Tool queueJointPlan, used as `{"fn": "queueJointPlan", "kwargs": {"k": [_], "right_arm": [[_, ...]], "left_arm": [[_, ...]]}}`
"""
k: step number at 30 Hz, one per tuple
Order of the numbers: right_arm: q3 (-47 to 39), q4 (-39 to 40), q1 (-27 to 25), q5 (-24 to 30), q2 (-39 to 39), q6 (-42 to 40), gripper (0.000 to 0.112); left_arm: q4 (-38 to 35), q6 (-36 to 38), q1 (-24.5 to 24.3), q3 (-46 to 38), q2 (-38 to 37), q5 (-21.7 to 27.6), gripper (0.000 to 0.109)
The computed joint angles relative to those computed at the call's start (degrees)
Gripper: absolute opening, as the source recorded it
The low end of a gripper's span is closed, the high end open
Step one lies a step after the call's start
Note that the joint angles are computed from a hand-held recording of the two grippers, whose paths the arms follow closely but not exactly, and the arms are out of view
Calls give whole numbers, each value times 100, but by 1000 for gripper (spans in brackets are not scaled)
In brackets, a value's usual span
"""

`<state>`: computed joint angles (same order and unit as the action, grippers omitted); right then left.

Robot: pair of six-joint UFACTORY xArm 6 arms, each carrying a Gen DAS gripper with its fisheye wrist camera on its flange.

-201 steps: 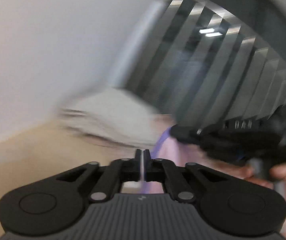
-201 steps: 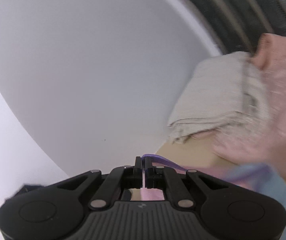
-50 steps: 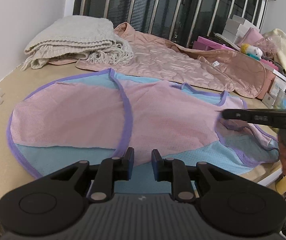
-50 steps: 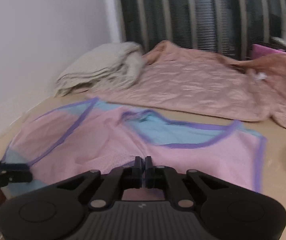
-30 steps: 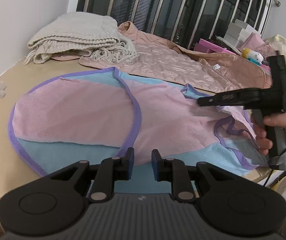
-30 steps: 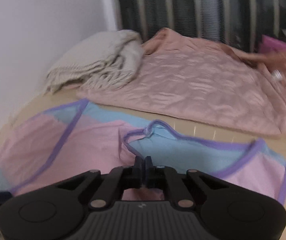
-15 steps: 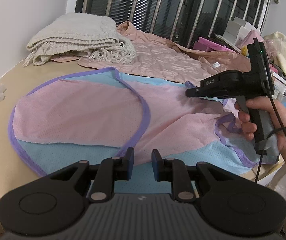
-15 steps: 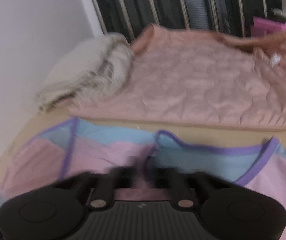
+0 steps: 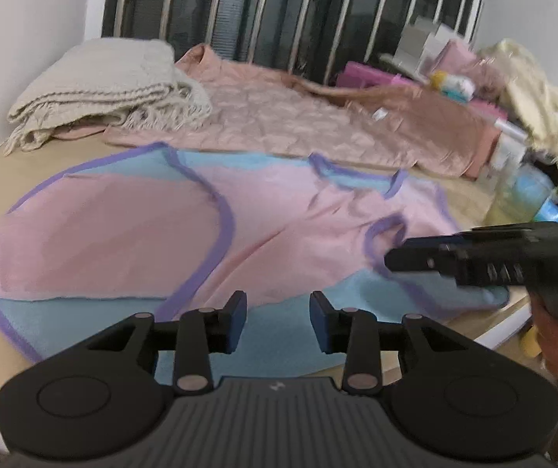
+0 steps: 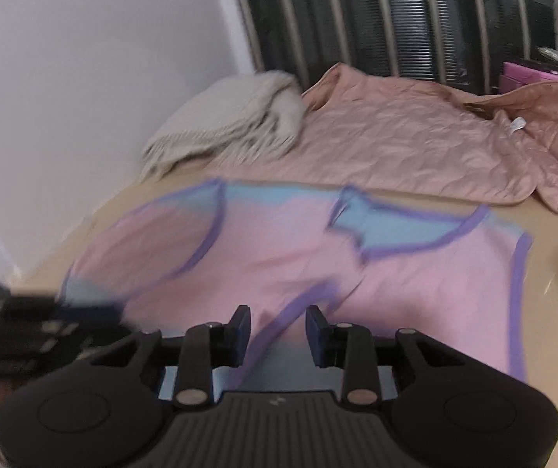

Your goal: Fold clothes

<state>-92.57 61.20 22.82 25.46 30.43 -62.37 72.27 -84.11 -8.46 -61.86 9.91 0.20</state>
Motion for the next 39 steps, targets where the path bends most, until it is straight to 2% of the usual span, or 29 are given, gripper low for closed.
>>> {"fn": "queueJointPlan", "kwargs": {"k": [1,3,4,5,9,13,15,17,19,20,22,23,24,29,31,33,34,35,37,39], "right_arm": [[59,-41,54,-84,-13,-75,29],[177,-126,162,-254,-38,-220,7],[234,-172,217,-340,-49,-287,6],[310,-17,228,-354,-113,-471,0],[919,987,182,-409,-682,-1488,0],[1231,545,72,-276,-875,-1116,0],[1294,221,29,-141,-885,-843,1],[1217,407,18,-118,-851,-884,3],[1103,606,8,-64,-786,-934,20],[1030,642,-1,8,-731,-921,33],[924,670,16,45,-631,-902,30],[907,644,55,-31,-590,-900,24],[889,618,94,-107,-549,-896,4],[1248,783,92,-148,-888,-1379,3],[1425,463,31,40,-1076,-1431,3],[1439,-58,39,91,-1078,-1104,5],[1437,-323,47,112,-1071,-927,6],[1383,-377,24,183,-1062,-857,12],[1232,-314,-43,361,-1039,-802,15],[839,168,-115,569,-884,-935,23]], "left_arm": [[-91,36,22,41,-13,-17,36],[-28,-137,78,87,-32,-54,36],[49,-287,121,126,-67,-97,36],[273,-585,174,145,-107,-126,36],[818,-1319,383,201,-224,-172,36],[299,-865,441,256,-213,-94,37],[332,-867,422,225,-201,-32,37],[477,-986,418,189,-184,-46,40],[483,-962,398,201,-194,-6,41],[536,-994,394,198,-197,11,41],[588,-1065,411,198,-196,-16,41],[603,-1094,420,204,-199,-33,41],[559,-1055,423,211,-197,-39,41],[225,-708,424,245,-194,-22,41],[-122,-354,420,269,-180,-39,42],[-574,66,396,316,-190,-10,42],[-735,204,384,333,-200,15,42],[-750,195,382,340,-221,38,42],[-546,-19,398,311,-249,83,42],[-524,-38,368,264,-232,232,43]]}}
